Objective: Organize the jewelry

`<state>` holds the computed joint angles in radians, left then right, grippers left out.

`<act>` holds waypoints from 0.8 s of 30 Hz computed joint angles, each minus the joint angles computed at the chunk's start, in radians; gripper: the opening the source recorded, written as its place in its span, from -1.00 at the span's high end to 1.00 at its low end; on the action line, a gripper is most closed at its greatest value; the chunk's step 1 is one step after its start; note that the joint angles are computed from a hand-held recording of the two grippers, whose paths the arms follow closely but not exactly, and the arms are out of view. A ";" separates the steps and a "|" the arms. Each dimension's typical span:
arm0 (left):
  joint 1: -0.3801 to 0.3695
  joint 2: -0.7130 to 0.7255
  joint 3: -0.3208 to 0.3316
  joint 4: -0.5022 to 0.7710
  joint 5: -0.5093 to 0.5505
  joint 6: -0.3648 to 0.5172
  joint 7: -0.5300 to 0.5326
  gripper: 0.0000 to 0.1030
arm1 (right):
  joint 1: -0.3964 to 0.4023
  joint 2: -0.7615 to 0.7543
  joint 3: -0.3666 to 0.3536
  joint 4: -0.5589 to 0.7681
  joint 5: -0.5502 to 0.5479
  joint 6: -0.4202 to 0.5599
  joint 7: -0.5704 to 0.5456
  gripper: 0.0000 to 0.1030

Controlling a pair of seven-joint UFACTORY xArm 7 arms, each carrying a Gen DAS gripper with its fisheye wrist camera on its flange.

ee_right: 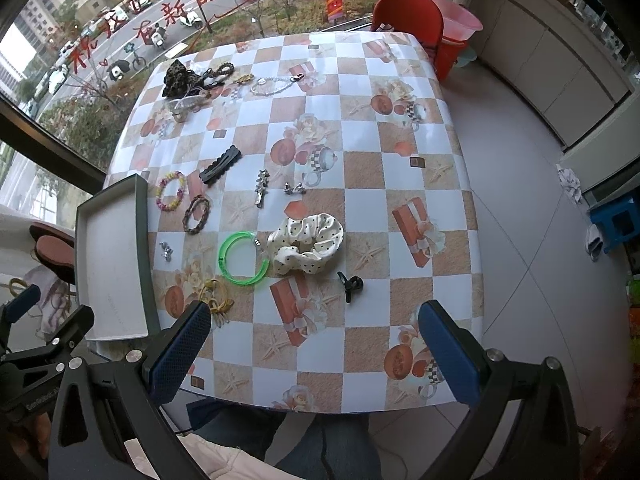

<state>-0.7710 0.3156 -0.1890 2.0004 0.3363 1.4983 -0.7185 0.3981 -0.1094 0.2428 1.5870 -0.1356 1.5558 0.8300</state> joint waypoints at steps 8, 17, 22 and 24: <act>0.012 -0.022 -0.005 -0.047 -0.007 -0.024 0.014 -1.00 | 0.002 -0.001 0.000 0.000 0.000 0.007 0.008 -1.00; -0.010 0.022 0.005 0.023 0.003 0.010 0.022 -1.00 | -0.004 0.002 -0.004 0.012 -0.002 0.016 0.000 -1.00; -0.014 0.026 0.009 0.030 0.003 0.014 0.023 -1.00 | -0.004 0.004 -0.003 0.014 -0.003 0.017 0.002 -1.00; -0.014 0.026 0.009 0.031 0.003 0.014 0.025 -1.00 | -0.004 0.004 -0.003 0.014 -0.003 0.017 0.002 -1.00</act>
